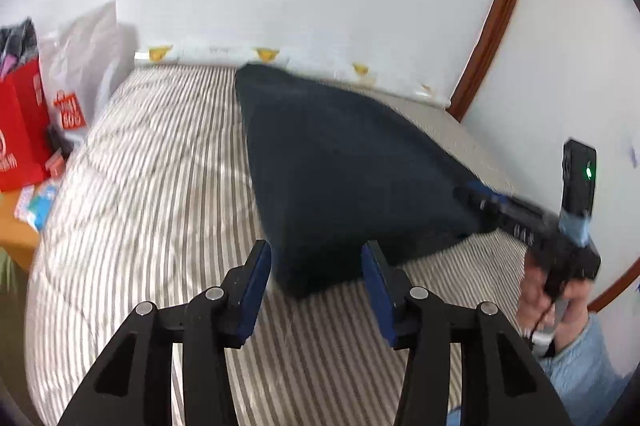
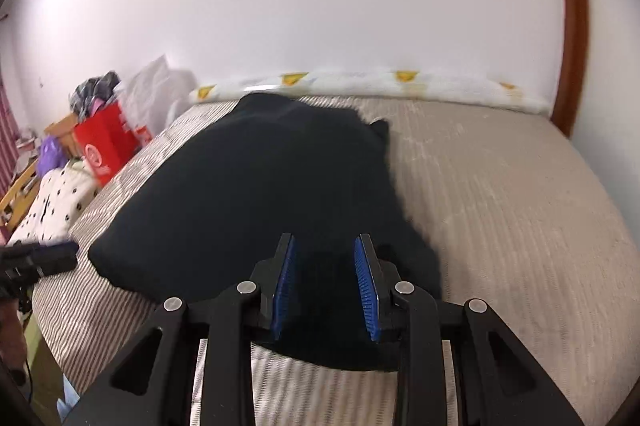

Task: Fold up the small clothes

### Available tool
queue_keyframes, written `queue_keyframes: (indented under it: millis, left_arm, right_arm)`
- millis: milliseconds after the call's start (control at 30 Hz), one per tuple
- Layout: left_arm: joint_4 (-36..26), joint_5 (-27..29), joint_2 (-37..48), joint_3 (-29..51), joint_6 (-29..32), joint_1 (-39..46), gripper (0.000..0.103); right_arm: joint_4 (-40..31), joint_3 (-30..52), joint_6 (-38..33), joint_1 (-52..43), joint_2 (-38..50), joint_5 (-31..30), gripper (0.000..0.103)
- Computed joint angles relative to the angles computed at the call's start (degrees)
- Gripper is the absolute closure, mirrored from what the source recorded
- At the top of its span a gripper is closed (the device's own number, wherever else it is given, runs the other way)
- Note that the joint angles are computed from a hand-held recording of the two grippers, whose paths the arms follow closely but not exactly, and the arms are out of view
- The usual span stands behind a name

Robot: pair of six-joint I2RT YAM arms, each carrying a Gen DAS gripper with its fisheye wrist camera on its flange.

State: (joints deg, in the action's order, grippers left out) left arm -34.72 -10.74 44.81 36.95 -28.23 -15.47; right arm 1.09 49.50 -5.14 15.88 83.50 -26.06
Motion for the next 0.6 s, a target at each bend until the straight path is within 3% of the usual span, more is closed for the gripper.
queue_keyframes:
  millis: [100, 333, 467, 600]
  left_arm:
    - [2.79, -1.86, 7.47, 3.59, 1.95, 1.0, 0.058]
    - [5.82, -3.72, 17.51, 3.51, 3.38, 1.05, 0.057]
    - [6.99, -0.43, 16.93, 1.91, 3.61, 3.26, 0.055]
    - [6.17, 6.89, 16.36, 4.37, 5.89, 9.23, 0.055]
  right_arm:
    - [0.68, -0.53, 1.52, 1.82, -0.83, -2.28, 0.073]
    - [1.24, -2.41, -4.01, 7.42, 0.06, 3.2, 0.073]
    - [-5.16, -0.51, -6.99, 6.09, -0.01, 2.33, 0.073]
    - [-12.69, 4.97, -10.72, 4.27, -0.07, 0.06, 0.071]
